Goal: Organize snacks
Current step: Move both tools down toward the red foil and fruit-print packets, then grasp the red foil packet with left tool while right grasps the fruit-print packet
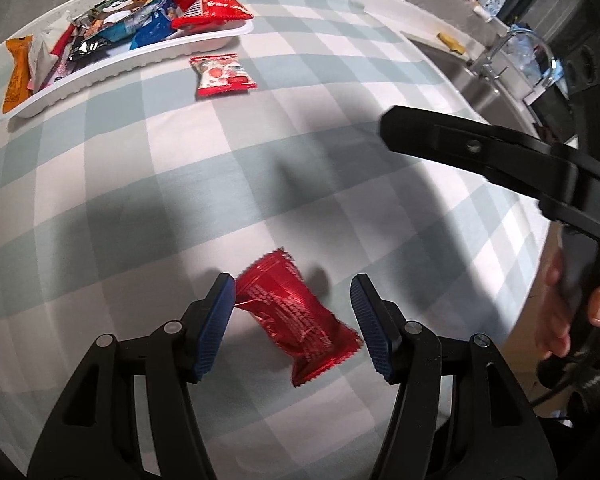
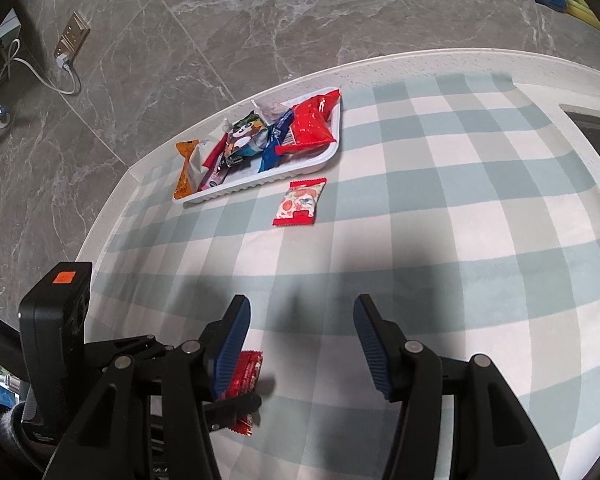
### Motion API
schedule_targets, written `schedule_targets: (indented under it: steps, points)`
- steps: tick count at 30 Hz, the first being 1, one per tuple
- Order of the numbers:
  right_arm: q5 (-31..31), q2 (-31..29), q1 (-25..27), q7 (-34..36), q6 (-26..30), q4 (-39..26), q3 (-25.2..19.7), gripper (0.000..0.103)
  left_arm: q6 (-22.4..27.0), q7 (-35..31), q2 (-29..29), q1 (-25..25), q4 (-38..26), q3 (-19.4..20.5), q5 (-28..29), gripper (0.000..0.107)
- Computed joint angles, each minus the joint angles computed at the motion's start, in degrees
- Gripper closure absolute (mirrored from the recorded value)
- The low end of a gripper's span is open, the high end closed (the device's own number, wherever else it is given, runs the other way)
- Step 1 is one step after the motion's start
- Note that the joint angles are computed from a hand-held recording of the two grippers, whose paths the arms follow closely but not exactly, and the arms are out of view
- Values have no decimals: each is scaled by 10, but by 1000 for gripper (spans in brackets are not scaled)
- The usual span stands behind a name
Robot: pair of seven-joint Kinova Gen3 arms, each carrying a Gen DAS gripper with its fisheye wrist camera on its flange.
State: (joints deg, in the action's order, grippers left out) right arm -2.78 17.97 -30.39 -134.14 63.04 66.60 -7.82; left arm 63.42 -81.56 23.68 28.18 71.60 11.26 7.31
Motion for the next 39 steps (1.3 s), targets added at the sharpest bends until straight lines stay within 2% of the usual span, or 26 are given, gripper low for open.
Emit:
schedule_targets:
  steps: [12,20,30,39]
  points:
    - [2,15,-3,17,14,-15,-1,46,3,34,-5,19,8,-17,-59,49]
    - [-3,50,-5,45,32,-53,1,46,-6,39,-20,2,31,-19,-64,49]
    - [20,138,-23,99,81,-163,18,46,-39,-18,-36,-10,62,-7,-62,49]
    - [23,219,-21,103,138,-270,39,45,-69,-72,-37,5,78,-5,-88,49]
